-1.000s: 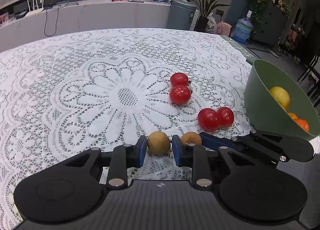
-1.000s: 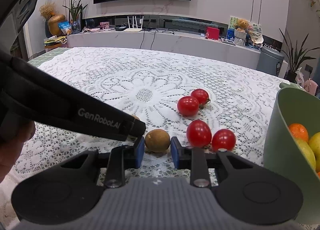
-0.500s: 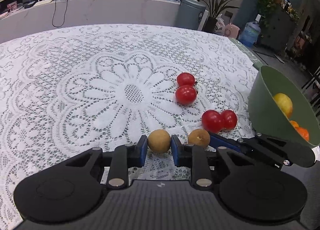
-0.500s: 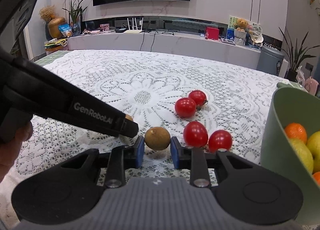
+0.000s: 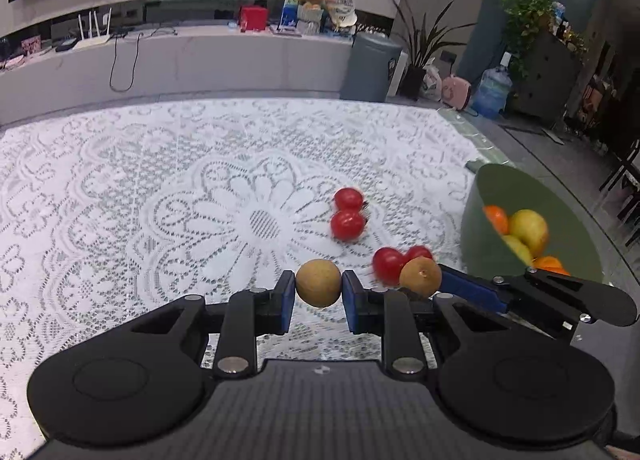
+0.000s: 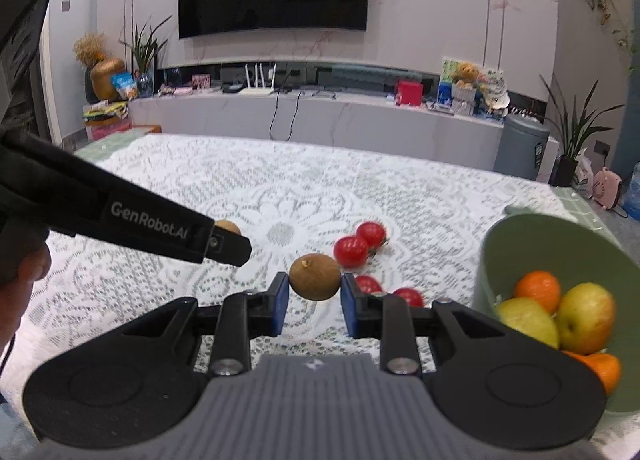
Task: Organize fruits
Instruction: 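Carry both kiwis over the colander with both tools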
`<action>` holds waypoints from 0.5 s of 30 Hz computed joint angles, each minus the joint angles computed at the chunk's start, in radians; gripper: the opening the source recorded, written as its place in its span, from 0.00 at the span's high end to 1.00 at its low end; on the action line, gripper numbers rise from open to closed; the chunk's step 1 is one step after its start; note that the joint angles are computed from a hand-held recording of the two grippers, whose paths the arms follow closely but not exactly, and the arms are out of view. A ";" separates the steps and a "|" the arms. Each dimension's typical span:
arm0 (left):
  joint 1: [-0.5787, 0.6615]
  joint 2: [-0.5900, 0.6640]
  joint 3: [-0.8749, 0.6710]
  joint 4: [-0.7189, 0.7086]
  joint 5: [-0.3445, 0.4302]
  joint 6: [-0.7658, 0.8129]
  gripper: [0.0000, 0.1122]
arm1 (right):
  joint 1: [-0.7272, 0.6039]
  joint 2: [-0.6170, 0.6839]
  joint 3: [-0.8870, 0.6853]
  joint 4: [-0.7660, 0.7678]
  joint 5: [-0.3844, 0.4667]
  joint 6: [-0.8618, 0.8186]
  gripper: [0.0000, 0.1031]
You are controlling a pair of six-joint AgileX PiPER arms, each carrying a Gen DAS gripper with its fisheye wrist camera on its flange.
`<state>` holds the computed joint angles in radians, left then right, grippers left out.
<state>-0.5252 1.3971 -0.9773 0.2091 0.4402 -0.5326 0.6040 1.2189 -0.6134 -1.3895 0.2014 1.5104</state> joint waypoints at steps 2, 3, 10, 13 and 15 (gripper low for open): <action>-0.020 -0.017 -0.006 0.021 0.007 -0.016 0.75 | 0.006 -0.041 0.008 0.055 0.018 -0.058 0.76; -0.034 -0.025 -0.010 0.036 0.010 -0.027 0.75 | 0.006 -0.063 0.010 0.100 0.027 -0.105 0.76; -0.117 -0.042 -0.061 0.085 0.024 -0.047 0.75 | -0.025 -0.214 0.031 0.389 0.094 -0.409 0.76; -0.152 -0.030 -0.088 0.088 0.022 -0.035 0.75 | -0.080 -0.281 0.034 0.541 0.118 -0.578 0.76; -0.176 -0.011 -0.116 0.082 0.026 -0.018 0.75 | -0.128 -0.320 0.032 0.654 0.134 -0.703 0.76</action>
<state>-0.7013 1.3863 -1.0932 0.2910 0.4664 -0.5502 0.4764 0.8991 -0.5818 -0.7358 0.3354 0.8070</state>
